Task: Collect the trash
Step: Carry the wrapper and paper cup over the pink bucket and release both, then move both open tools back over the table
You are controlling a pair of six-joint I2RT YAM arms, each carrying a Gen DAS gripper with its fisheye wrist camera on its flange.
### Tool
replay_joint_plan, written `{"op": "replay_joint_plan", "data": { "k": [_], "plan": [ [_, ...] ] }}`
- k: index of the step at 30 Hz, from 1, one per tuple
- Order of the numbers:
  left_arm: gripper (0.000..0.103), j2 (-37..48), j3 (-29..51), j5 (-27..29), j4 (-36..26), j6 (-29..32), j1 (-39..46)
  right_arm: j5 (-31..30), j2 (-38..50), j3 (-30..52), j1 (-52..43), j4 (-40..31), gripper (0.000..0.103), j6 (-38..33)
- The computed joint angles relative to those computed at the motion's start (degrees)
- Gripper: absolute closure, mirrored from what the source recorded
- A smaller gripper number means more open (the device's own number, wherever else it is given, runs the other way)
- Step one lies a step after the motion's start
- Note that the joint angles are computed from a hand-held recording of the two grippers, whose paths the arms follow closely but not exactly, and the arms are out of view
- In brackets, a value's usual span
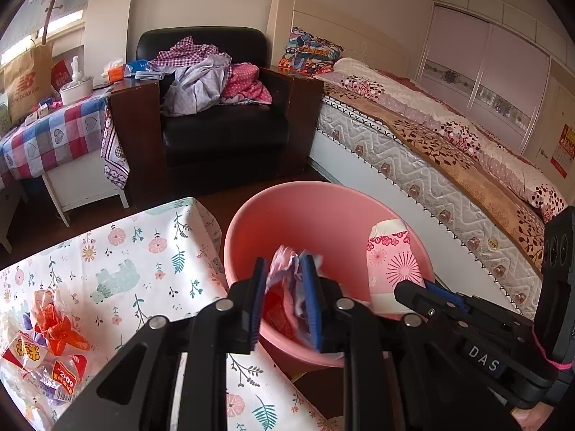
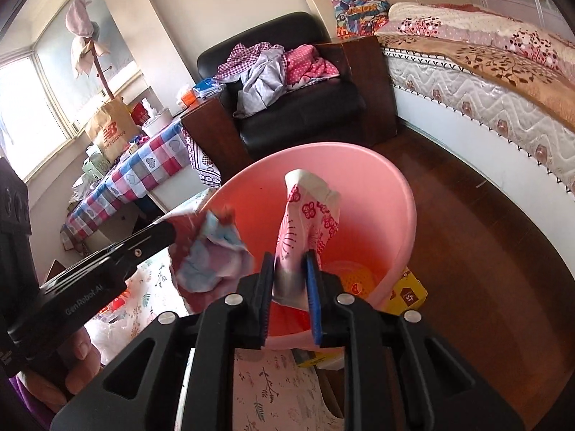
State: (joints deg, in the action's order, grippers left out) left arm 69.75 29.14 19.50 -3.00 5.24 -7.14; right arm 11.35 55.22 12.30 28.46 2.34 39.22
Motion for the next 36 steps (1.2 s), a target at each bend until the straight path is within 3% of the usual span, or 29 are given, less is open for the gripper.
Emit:
{"op": "replay_joint_plan", "data": {
  "k": [4,6,11,16,18,20,25,30,36],
  "plan": [
    [0.074,-1.23,-0.42,1.15,-0.76,-0.01,0.53,0.06,0.28,-0.26,-0.15,0.63,0.084,0.1],
    [0.074,-2.16,-0.59,2.08,-1.43,0.16,1.21,0.64,0.01,-0.28,0.15,0.5,0.073,0.14],
    [0.071,-6.13,-0.89,5.59,-4.79,0.64,4.18,2.55,-2.41,0.02,2.03,-2.05,0.068,0.62],
    [0.064,-12.25,-0.97,9.21,-9.91,1.24,7.34,6.37,-5.15,1.28,7.71,-6.61,0.067,2.34],
    [0.062,-14.89,-0.95,10.8,-12.31,1.78,8.9,8.7,-6.14,1.93,10.84,-8.43,0.057,3.42],
    [0.058,-17.57,-0.99,12.1,-14.72,2.52,10.54,11.29,-7.32,2.49,13.98,-10.24,0.053,4.72],
    [0.055,-22.93,-0.71,16.53,-21.88,5.71,15.84,15.07,-8.7,4.41,20.01,-13.63,0.053,6.75],
    [0.055,-26.73,-0.44,22.47,-30.49,12.9,23.54,18.15,-6.89,6.6,25.6,-15.57,0.053,8.55],
    [0.055,-27.87,0.67,30.03,-42.49,28.41,37.65,21.1,-2.16,8.93,32.17,-15.85,0.053,10.82]
  ]
}}
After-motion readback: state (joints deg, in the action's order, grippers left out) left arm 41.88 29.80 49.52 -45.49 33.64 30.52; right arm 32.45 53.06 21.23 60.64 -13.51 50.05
